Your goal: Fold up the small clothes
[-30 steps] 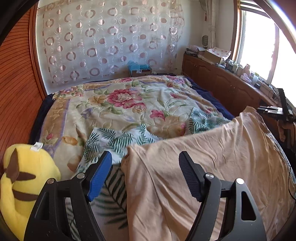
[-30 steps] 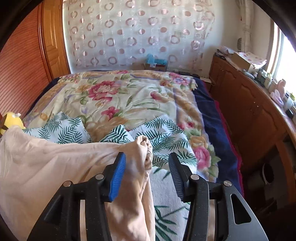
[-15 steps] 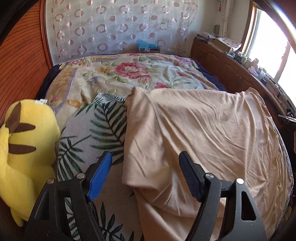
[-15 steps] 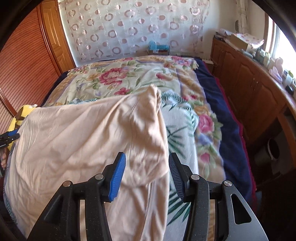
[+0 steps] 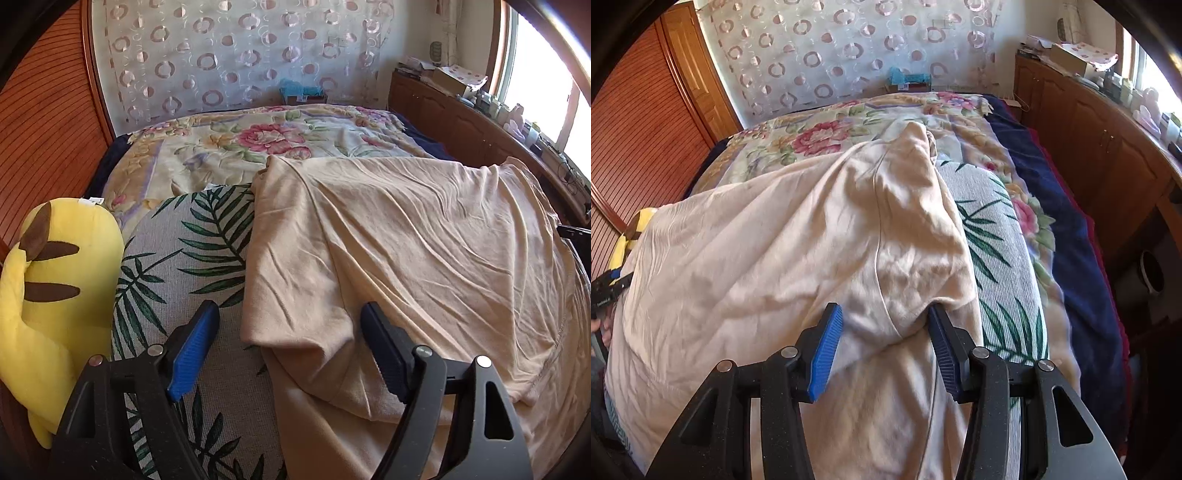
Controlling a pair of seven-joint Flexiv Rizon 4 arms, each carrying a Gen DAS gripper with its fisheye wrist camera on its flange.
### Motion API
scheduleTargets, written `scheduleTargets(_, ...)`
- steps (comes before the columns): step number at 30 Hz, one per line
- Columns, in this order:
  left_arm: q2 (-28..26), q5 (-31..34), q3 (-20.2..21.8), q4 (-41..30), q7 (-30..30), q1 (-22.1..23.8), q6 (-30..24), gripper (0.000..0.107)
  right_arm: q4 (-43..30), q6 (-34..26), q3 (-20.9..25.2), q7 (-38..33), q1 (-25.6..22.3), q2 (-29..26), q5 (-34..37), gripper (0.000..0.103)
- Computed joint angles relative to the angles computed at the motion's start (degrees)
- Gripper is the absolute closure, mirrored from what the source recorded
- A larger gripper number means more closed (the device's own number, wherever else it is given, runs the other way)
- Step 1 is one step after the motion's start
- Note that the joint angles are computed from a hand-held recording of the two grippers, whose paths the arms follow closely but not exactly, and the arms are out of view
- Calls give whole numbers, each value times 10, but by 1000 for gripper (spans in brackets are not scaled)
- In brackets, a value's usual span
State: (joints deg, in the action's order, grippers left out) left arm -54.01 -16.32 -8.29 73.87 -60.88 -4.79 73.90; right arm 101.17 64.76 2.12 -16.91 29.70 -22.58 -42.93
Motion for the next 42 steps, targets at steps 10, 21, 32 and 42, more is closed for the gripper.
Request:
scheduleTargets(10,-2,8,22,-9,-30,-12,-8,16,-7,-50,-40,87,42,-23,-141,53)
scheduleTargets(21,15,-23,-34,15,-16,26,3,69,-16,-63,-16,98,28,-29,-151,53)
scheduleTargets(32,24,-35,-35,16,8,15,-12,103,-12,-58,-17,102,26,-29,-156,53)
scheduleTargets(42,70,-80,-125,87,77,55,67,104,-22,-57,-18,95,24,-33,-155,89)
